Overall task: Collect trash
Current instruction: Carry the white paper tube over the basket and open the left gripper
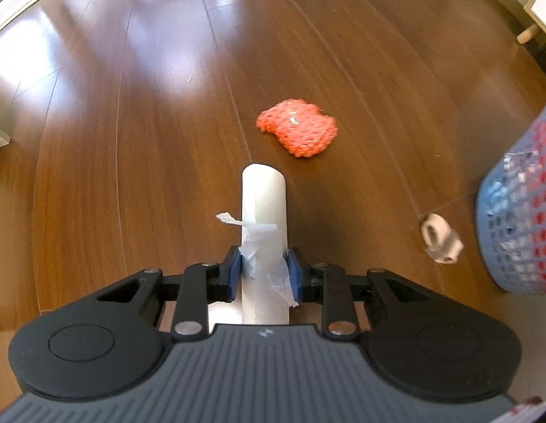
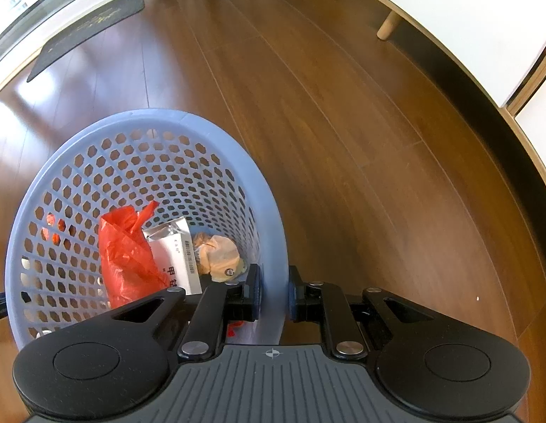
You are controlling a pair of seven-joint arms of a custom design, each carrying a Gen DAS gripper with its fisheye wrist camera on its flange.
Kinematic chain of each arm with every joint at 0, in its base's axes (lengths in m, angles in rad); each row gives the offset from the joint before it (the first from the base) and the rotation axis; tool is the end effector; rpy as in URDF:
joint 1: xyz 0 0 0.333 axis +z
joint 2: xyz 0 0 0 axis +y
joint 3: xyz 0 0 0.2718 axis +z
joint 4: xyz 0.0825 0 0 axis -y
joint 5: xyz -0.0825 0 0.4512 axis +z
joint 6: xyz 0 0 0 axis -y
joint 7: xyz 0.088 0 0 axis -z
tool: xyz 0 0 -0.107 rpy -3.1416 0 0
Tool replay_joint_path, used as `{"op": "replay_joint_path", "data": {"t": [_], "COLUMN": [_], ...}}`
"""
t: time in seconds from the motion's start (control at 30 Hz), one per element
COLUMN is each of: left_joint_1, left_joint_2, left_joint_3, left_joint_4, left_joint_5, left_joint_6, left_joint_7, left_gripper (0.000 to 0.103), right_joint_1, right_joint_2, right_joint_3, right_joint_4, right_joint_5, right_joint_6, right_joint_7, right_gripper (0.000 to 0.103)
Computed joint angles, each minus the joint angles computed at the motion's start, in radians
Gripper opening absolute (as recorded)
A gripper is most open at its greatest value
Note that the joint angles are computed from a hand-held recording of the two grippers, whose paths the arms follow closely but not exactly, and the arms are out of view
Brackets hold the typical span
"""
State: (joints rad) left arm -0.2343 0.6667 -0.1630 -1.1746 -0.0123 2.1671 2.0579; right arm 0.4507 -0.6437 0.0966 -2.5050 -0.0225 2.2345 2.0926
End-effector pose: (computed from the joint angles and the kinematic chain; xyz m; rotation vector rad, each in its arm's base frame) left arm 0.7562 -0.2819 0.3863 -1.0646 2.7328 -0.4484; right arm 0.4107 0.2487 0.4809 -2.0025 1.9478 -0.2406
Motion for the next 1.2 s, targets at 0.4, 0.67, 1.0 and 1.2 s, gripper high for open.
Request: {"op": "replay_joint_path", "data": {"t": [0.4, 0.67, 1.0, 1.2], "left_joint_1": [0.04, 0.01, -0.063, -0.112], "left_joint_2": [-0.249, -0.308, -0.33, -0.347], "left_joint_3": [-0.055, -0.081, -0.11, -0.122], "left_joint_4": [-0.144, -0.108, -0.103, -0.154], "left_joint_5": [-0.126, -0.195, -0.238, -0.217], "left_joint_6": [-0.05, -0.119, -0.203, -0.212], "left_joint_7": [0.122, 0.138, 0.102, 0.069], "left_gripper": [0.023, 0.023, 0.023, 0.024], "right_joint_1": [0.006, 0.012, 0.013, 0.016], "right_joint_2": [0.001, -0.019, -0.037, -0.043], "right_joint_3": [-0.005, -0.014, -0.028, -0.042], "right_joint_4": [0.001, -0.016, -0.034, -0.044], "right_joint_5": [0.009, 0.028, 0.06, 0.082], "right_joint_6": [-0.015, -0.02, -0.002, 0.011], "right_joint_7": [-0.029, -0.075, -0.092, -0.118], "right_gripper": [0.011, 0.011, 0.011, 0.011]}}
